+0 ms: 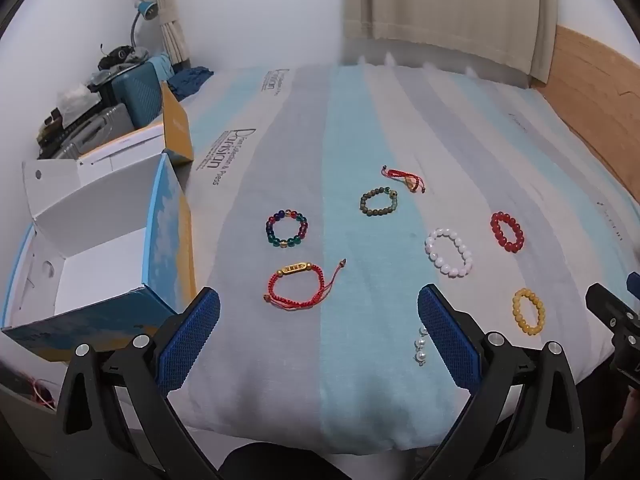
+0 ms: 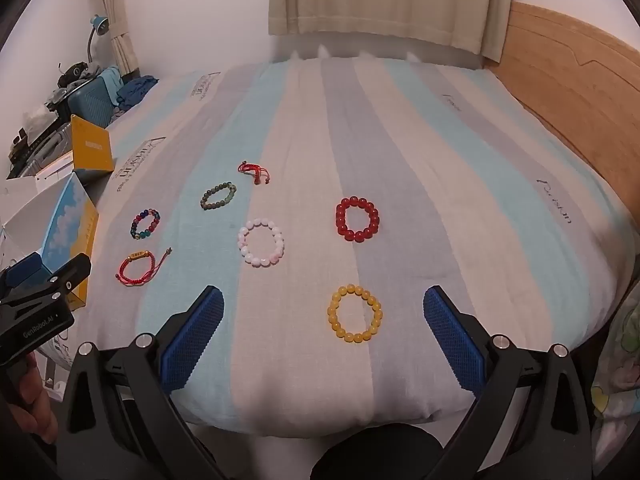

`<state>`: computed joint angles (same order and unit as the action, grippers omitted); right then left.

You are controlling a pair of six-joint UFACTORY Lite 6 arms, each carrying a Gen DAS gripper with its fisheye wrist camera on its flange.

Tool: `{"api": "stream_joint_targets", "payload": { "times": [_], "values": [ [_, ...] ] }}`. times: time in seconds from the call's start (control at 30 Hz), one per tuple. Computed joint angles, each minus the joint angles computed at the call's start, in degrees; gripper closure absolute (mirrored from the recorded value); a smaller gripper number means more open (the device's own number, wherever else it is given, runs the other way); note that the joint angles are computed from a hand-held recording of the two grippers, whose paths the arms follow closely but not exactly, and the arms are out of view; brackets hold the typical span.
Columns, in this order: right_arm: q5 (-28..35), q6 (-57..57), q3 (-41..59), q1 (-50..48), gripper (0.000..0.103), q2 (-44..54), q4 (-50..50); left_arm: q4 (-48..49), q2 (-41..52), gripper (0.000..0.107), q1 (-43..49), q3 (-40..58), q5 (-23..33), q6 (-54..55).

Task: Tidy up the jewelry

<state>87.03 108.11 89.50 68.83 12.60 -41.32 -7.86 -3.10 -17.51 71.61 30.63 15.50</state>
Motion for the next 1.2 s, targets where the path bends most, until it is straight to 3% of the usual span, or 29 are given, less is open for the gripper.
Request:
{"api": "stream_joint_targets", "payload": {
  "times": [1.2],
  "values": [
    [0.4, 0.1, -1.0, -0.1, 0.007, -0.8, 0.1, -3.8, 0.9, 0.010, -0.1, 1.5, 3.9, 3.7]
  ]
}}
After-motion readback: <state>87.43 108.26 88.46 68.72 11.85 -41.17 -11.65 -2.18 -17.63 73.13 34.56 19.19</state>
